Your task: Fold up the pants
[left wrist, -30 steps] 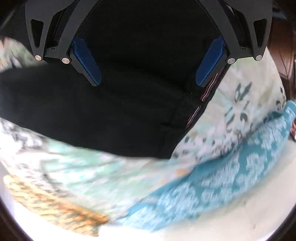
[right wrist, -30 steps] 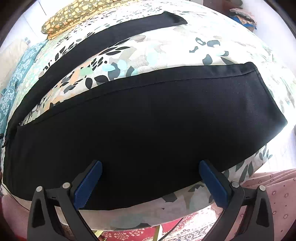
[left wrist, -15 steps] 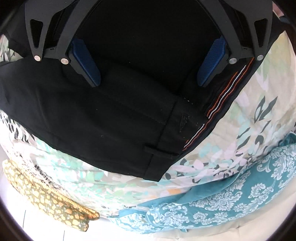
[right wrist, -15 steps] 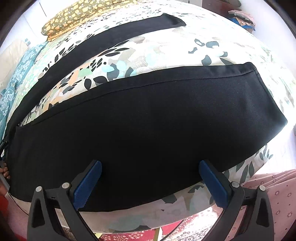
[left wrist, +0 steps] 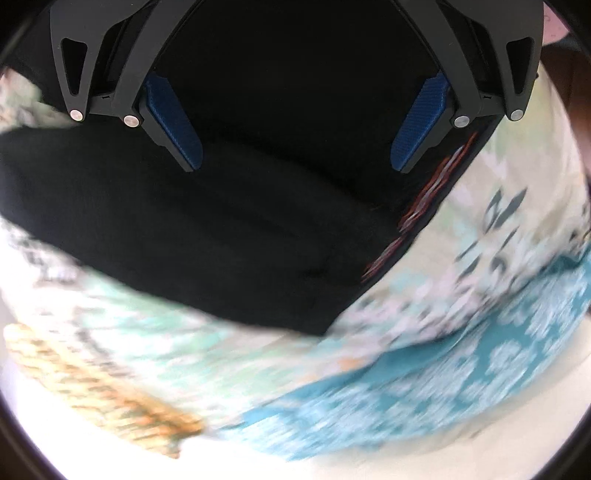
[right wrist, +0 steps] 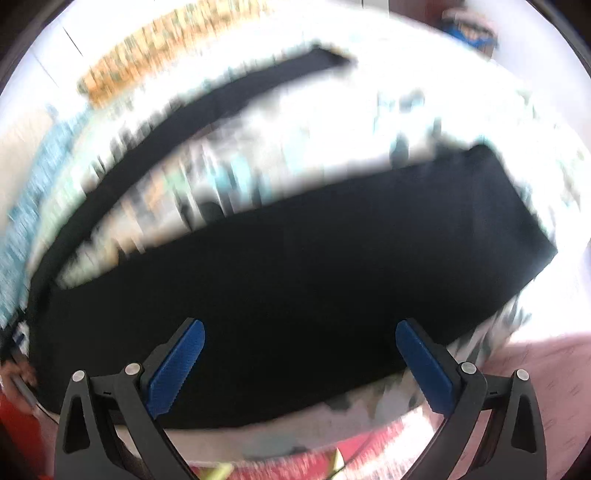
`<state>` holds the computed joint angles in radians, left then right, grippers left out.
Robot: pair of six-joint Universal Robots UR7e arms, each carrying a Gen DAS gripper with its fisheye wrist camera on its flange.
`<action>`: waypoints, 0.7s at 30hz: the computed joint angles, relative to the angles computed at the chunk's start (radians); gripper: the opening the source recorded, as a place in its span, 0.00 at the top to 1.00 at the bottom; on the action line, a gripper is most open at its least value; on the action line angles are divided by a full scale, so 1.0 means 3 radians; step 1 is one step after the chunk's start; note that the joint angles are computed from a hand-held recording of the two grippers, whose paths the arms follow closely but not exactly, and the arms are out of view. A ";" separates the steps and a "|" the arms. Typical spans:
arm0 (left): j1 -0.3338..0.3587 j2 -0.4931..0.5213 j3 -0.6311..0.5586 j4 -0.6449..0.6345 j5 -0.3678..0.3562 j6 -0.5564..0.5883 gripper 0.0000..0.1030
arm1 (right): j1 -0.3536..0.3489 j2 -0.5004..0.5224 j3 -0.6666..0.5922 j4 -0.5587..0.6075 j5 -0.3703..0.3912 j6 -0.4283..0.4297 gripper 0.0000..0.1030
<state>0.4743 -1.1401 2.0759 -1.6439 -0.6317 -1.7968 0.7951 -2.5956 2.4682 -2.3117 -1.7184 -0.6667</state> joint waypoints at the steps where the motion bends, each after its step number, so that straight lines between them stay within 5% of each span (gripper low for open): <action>1: -0.0033 0.0043 -0.0042 -0.0064 0.0071 0.0113 0.01 | 0.0042 0.0039 -0.0042 -0.0077 0.0082 -0.0044 0.01; 4: 0.0046 0.0250 -0.0228 -0.0252 0.0200 0.0488 0.01 | 0.0553 0.0715 -0.0384 -0.0372 -0.0114 -0.0010 0.00; 8: 0.0348 0.0521 -0.0332 -0.0394 -0.0001 0.0607 0.00 | 0.0851 0.1595 -0.1031 -0.0553 -0.0271 0.0170 0.00; 10: 0.0240 0.0523 -0.0097 -0.0557 0.0289 0.0471 0.00 | 0.0905 0.1987 -0.1353 -0.0695 -0.0365 0.0241 0.00; 16: 0.0263 0.0630 -0.0192 -0.0299 0.0348 0.0325 0.00 | 0.0903 0.3399 -0.2903 -0.0076 -0.0733 0.1019 0.00; 19: 0.0274 0.0689 -0.0259 -0.0124 0.0389 0.0222 0.01 | 0.0948 0.3708 -0.3152 -0.0281 -0.0659 0.1091 0.00; 21: 0.0276 0.0692 -0.0254 -0.0103 0.0402 0.0201 0.01 | 0.1057 0.3970 -0.3354 -0.0310 -0.0863 0.1017 0.00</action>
<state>0.5571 -0.9324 1.9998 -1.6748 -0.5110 -1.7365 1.1122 -1.4047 1.4620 -2.4046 -1.9774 -0.3616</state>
